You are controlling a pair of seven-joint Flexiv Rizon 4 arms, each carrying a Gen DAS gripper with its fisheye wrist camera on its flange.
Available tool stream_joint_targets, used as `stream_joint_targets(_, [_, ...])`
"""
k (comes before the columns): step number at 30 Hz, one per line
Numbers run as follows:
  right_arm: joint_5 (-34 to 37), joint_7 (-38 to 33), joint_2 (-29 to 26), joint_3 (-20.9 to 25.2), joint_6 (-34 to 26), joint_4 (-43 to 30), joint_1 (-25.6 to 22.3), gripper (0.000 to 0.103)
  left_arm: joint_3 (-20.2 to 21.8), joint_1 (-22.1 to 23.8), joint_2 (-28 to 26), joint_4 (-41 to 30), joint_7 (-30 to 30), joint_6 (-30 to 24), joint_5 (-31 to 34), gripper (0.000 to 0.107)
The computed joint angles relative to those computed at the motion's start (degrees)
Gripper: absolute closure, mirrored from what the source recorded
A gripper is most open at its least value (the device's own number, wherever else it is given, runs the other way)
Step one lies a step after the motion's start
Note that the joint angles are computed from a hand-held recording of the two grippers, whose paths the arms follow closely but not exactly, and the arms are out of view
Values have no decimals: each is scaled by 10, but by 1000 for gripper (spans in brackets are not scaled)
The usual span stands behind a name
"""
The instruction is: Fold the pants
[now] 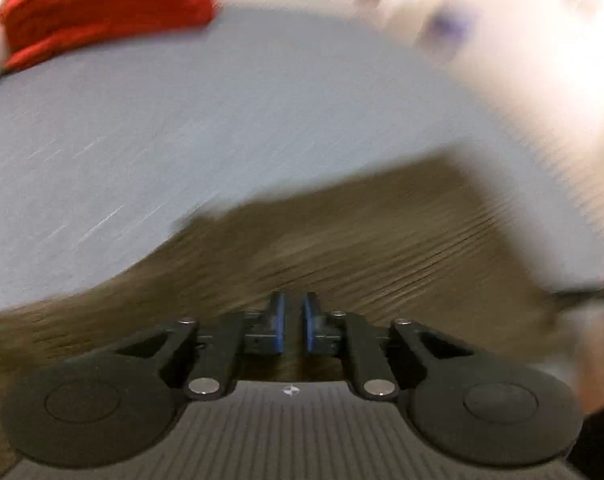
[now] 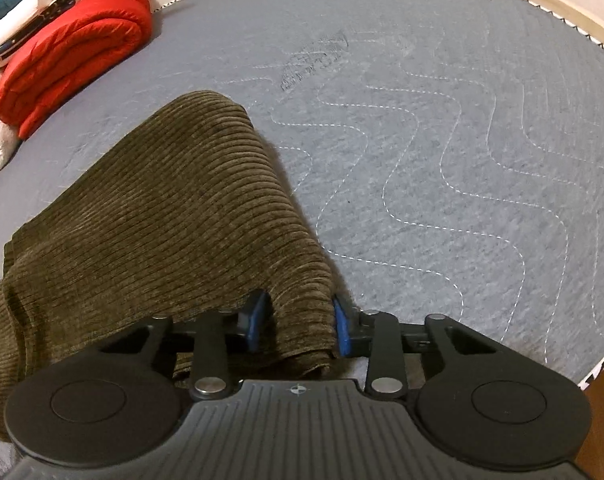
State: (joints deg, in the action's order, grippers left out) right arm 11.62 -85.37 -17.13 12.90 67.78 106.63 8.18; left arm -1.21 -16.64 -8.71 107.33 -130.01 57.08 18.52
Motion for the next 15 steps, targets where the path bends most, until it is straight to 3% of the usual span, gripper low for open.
stream_joint_targets(3, [11,-6,2,4,-6,-4,-5,72,4,18,18,38,-32,29,-70,104])
stream_joint_targets(5, [20,-4,9,5,-1,-3,-6,76,9,13,43,37,-64,42,-31,102])
stream_joint_targets(7, [26,-18,26,10,39,11,-3,79,5,17,73,48,-77,59,-22,91])
stream_joint_targets(9, [36,-50,46,25,92,28,0,81,4,26,106,81,-100,105,-43,60])
stream_joint_targets(12, [122,-177,76,91,156,30,-14,81,1,33,151,132,-93,174,-98,33])
stream_joint_targets(15, [253,-353,102,166,164,10,-30,82,28,-21,162,187,20,283,-270,20])
